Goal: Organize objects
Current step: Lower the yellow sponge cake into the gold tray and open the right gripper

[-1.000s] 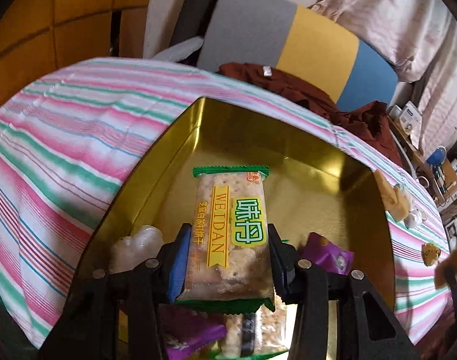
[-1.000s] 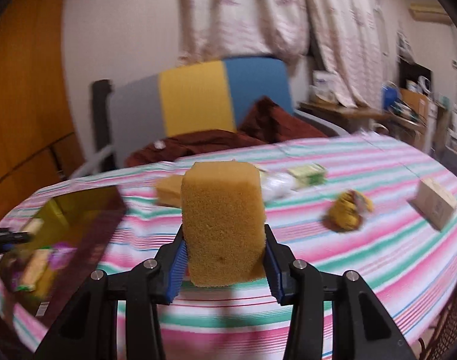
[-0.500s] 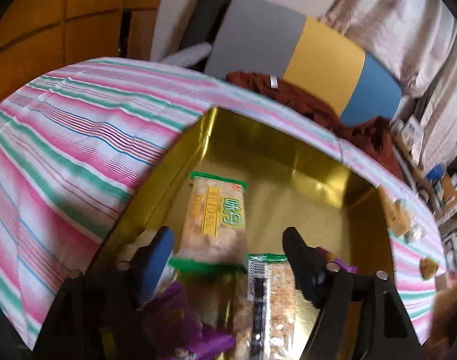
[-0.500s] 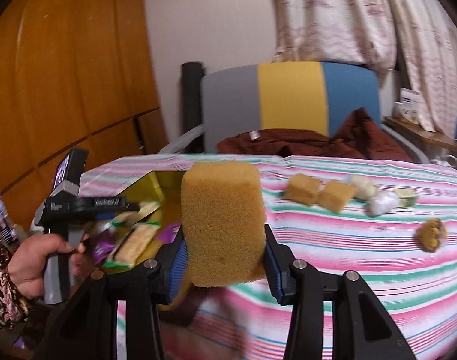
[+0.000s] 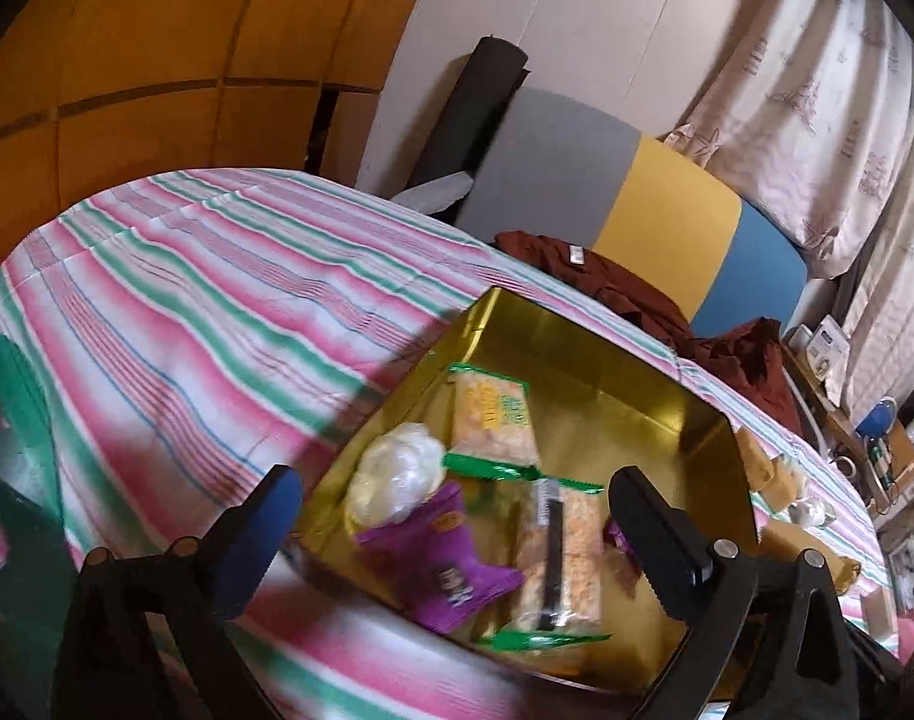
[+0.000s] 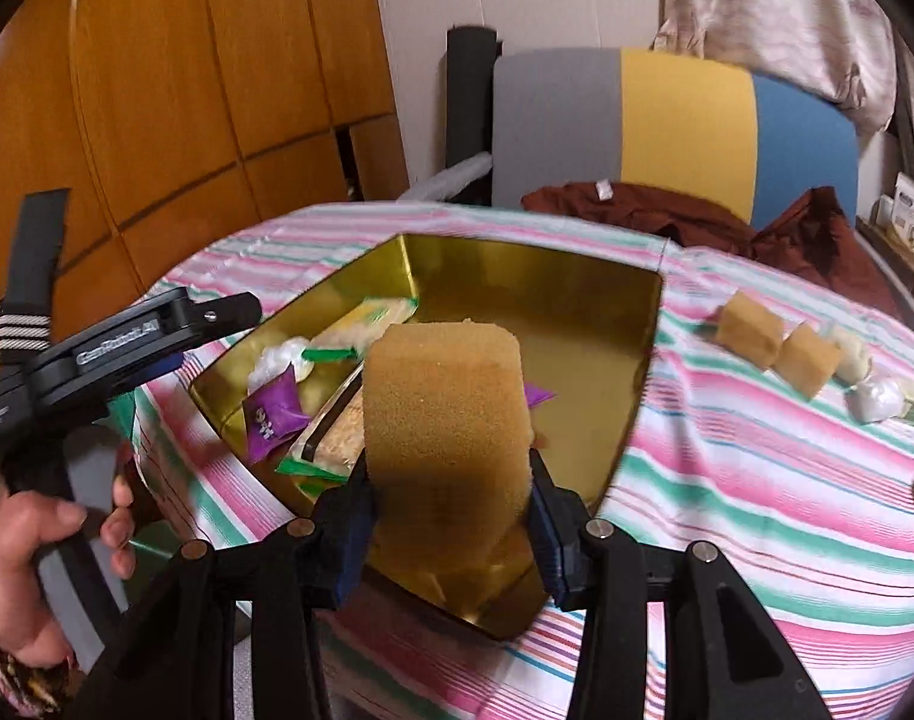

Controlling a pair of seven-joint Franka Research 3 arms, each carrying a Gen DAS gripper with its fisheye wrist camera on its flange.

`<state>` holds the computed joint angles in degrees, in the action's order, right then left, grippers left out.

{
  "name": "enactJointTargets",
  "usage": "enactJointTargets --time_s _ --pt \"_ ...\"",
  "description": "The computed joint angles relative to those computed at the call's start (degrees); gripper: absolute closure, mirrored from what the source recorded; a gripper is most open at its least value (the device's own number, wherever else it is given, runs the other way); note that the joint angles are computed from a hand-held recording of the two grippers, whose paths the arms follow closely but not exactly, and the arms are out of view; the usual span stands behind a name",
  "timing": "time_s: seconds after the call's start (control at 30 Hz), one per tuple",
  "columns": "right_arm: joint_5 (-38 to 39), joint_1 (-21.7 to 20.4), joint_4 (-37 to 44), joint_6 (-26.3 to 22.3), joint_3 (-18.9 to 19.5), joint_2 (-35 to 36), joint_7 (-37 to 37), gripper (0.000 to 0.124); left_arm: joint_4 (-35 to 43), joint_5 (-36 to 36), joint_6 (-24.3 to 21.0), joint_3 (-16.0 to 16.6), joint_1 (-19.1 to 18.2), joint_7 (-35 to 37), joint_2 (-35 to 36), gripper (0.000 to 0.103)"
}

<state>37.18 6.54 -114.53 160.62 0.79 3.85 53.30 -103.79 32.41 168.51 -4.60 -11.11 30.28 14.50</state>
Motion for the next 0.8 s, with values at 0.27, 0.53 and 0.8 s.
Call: enactJointTargets --time_s 0.27,0.53,0.8 --pt "-8.4 0.12 5.65 -8.6 -0.43 3.84 11.04 0.074 -1.13 0.77 -0.43 0.98 -0.07 -3.02 -0.93 0.0" --pt "-6.54 -0.3 3.97 -8.56 -0.09 1.98 10.39 0.071 -1.19 0.41 -0.76 0.12 0.73 -3.71 -0.77 0.0" --pt "0.94 -1.06 2.87 -7.18 -0.28 0.55 7.98 0.071 -1.35 0.9 0.19 -0.12 0.66 -3.84 -0.73 0.0"
